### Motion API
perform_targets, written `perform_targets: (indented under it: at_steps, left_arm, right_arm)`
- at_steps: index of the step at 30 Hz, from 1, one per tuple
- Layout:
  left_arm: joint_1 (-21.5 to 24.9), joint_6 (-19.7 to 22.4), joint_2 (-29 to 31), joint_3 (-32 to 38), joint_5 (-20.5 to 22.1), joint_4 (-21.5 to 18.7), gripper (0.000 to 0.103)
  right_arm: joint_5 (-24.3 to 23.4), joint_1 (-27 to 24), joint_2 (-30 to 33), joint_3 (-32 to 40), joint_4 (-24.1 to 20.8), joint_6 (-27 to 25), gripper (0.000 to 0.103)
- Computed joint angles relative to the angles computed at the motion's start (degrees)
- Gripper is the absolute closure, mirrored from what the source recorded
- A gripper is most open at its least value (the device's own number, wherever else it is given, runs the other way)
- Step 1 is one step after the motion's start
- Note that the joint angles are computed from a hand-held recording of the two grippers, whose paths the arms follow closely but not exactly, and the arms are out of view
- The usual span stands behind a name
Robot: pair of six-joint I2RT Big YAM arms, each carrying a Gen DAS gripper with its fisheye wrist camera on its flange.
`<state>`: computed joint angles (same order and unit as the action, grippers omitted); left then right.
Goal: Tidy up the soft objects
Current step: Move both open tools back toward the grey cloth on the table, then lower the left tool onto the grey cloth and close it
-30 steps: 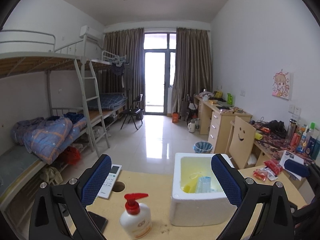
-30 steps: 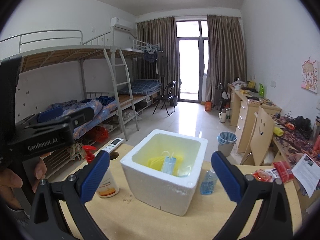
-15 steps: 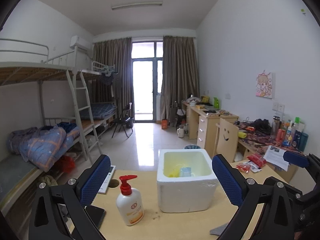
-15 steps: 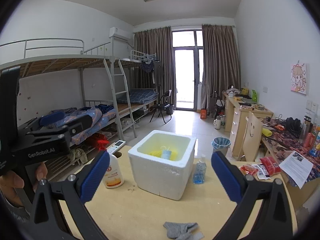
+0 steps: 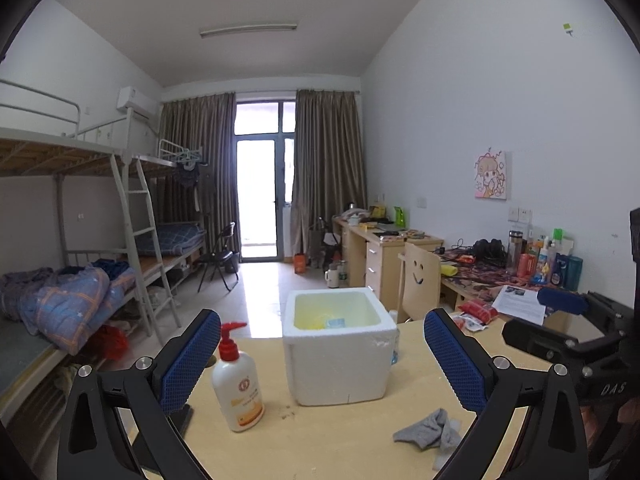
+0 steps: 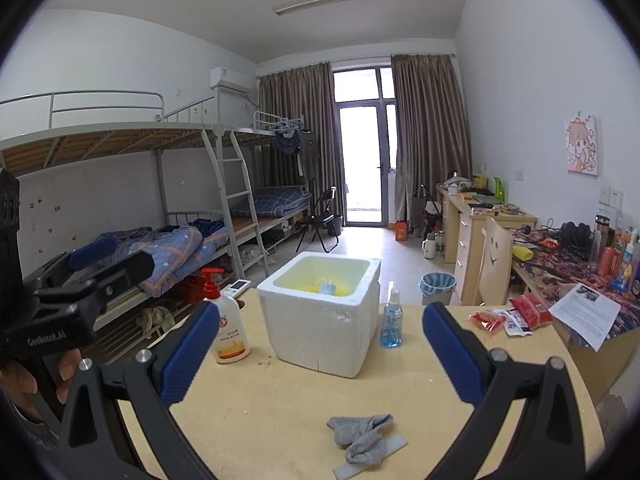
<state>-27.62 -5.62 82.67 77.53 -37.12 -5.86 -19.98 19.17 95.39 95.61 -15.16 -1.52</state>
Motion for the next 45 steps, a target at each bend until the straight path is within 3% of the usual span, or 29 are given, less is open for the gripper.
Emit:
perform_targets:
  at_steps: [9,13,15,18,22,29,39,45]
  left_arm:
    - [-2.0,-0.6,-2.3,-10.3,-2.9,10.9,0.001]
    - [-2.7,-2.1,-2.3,-13.1,-3.9,13.0,0.001]
    - [-2.9,-2.0,-2.4,-14.1,-4.1,13.6,0.001]
    - [-3.6,-0.9,-2.4,-16.6,-5.6,17.7,0.001]
    - [-4.1,-2.1,-2.0,-19.0,-5.7,20.8,0.001]
    - [-4.2,-3.3,1.4,-18.2,-2.9,18.7,0.001]
    - [-2.2,-9.9,4.2,-14.9,4.5,12.3,0.001]
    - [-1.7,-10.5,6.2,-11.4,7.7,8.4,0.001]
  right_arm:
    - [0.9,-0.5,-4.6,-11.3,9.0,-0.3,0.000]
    - [-0.3,-1.1,-6.0,-16.4,13.7,0.9,0.000]
    - [0.6,-1.2,-6.2,-18.0,15.1,0.5,0.000]
    - [1.8,-1.2,-6.2,-19.8,16.4,0.7,0.000]
    - [0.3,-1.8,-5.7,-21.5,17.4,2.5,0.000]
    - [1.8,-1.4,-4.5,-22.0,15.6,0.7,0.000]
    - [1.8,-2.4,-2.2,-20.2,12.9,0.8,0.000]
    - [3.4,-2.6,-1.2,-19.0,11.1,0.1,0.000]
